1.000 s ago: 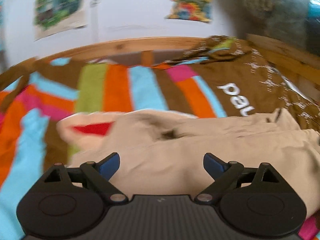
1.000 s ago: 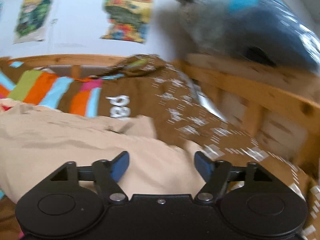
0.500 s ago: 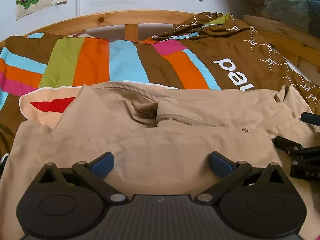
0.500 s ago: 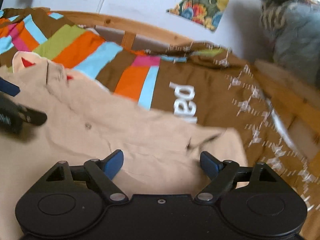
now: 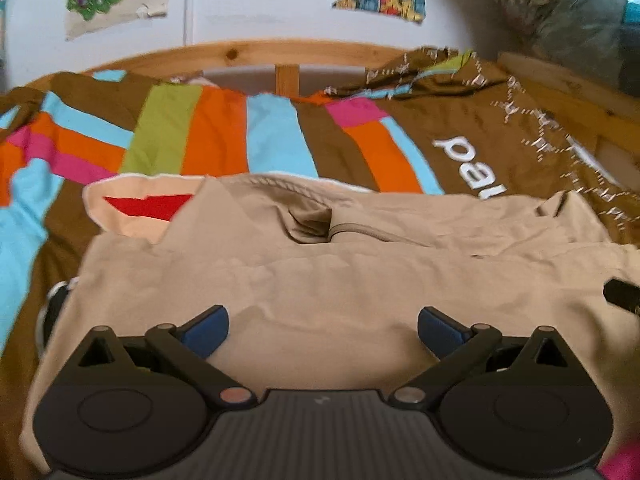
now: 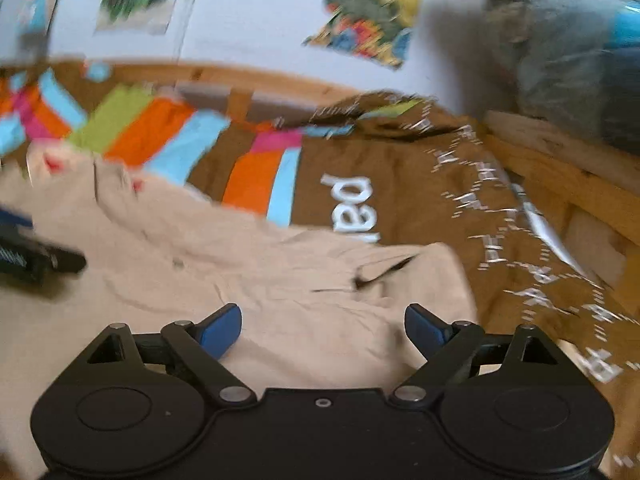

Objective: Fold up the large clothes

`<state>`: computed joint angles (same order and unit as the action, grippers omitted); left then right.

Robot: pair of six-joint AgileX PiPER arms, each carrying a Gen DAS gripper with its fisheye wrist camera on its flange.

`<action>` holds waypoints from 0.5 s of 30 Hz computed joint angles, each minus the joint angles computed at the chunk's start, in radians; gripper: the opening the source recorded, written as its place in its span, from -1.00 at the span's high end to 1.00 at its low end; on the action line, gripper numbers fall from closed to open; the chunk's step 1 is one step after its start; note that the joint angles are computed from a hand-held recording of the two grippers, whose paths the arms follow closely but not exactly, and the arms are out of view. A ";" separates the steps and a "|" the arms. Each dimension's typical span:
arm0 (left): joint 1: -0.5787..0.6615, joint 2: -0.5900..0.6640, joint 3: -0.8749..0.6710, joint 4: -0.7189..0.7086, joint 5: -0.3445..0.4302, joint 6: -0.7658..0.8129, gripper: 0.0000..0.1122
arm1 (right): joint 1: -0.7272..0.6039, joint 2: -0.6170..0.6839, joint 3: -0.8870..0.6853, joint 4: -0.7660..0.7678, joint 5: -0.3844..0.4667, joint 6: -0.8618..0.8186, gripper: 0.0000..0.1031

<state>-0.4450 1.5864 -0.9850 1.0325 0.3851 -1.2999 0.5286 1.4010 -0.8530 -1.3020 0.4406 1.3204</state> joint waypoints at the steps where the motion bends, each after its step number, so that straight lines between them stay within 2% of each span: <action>1: -0.017 -0.030 0.027 0.000 0.006 -0.020 -0.83 | 0.012 -0.050 0.012 0.075 0.018 -0.063 -0.80; 4: -0.066 -0.082 0.089 -0.005 0.036 -0.066 -0.83 | 0.078 -0.159 0.028 0.250 0.123 -0.219 -0.82; 6: -0.110 -0.092 0.129 0.095 0.071 -0.181 -0.82 | 0.121 -0.208 0.043 0.322 0.177 -0.261 -0.84; 10: -0.122 -0.073 0.128 0.083 0.091 -0.141 -0.83 | 0.193 -0.238 0.105 0.293 0.234 -0.194 -0.88; 12: -0.115 -0.052 0.119 0.060 0.088 -0.095 -0.83 | 0.184 -0.219 0.135 0.303 0.213 -0.175 -0.91; 13: -0.113 -0.046 0.122 0.074 0.083 -0.103 -0.83 | 0.172 -0.215 0.165 0.268 0.179 -0.117 -0.98; 15: -0.108 -0.046 0.136 0.111 0.066 -0.144 -0.83 | 0.149 -0.198 0.196 0.214 0.135 -0.037 -0.98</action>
<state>-0.5533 1.5400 -0.8486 1.1440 0.4506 -1.4438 0.6774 1.2027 -0.6572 -1.0878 0.5753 1.2833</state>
